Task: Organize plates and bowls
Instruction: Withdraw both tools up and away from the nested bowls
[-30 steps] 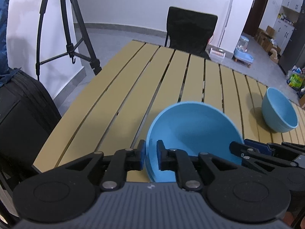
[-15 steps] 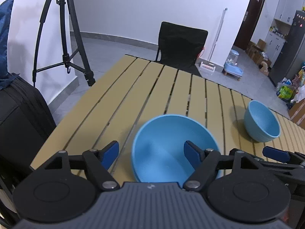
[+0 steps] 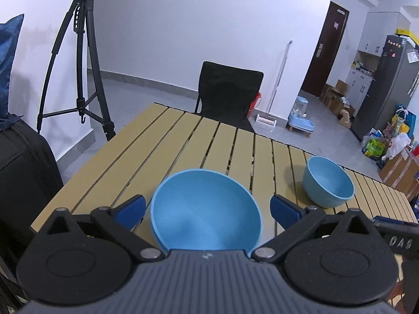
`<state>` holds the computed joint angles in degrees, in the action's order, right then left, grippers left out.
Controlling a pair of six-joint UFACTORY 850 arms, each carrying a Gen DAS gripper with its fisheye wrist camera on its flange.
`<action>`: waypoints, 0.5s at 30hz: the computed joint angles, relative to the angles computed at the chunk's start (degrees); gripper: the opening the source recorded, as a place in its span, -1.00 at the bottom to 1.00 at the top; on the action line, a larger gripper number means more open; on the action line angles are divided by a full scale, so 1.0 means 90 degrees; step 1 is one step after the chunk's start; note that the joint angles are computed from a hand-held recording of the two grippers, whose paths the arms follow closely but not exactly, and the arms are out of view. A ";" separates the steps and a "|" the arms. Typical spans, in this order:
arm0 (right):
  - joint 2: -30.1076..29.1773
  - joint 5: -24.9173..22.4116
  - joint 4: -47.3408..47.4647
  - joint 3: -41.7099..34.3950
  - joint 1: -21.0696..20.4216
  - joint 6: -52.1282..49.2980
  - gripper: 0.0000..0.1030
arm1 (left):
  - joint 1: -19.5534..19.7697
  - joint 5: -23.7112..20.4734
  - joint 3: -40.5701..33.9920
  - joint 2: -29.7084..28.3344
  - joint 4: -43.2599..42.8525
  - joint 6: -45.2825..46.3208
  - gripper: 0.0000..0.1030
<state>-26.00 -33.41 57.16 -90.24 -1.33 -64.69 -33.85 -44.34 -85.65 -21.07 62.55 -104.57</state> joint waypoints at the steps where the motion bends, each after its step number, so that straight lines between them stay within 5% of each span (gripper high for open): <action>1: 0.0032 0.0021 0.0103 0.0049 -0.0065 -0.0079 1.00 | -0.0022 0.0071 0.0078 0.0033 0.0070 -0.0072 1.00; 15: 0.0511 -0.0019 0.1643 0.0953 -0.0896 -0.1835 1.00 | -0.0466 0.0196 0.0882 0.0256 0.0745 -0.0873 1.00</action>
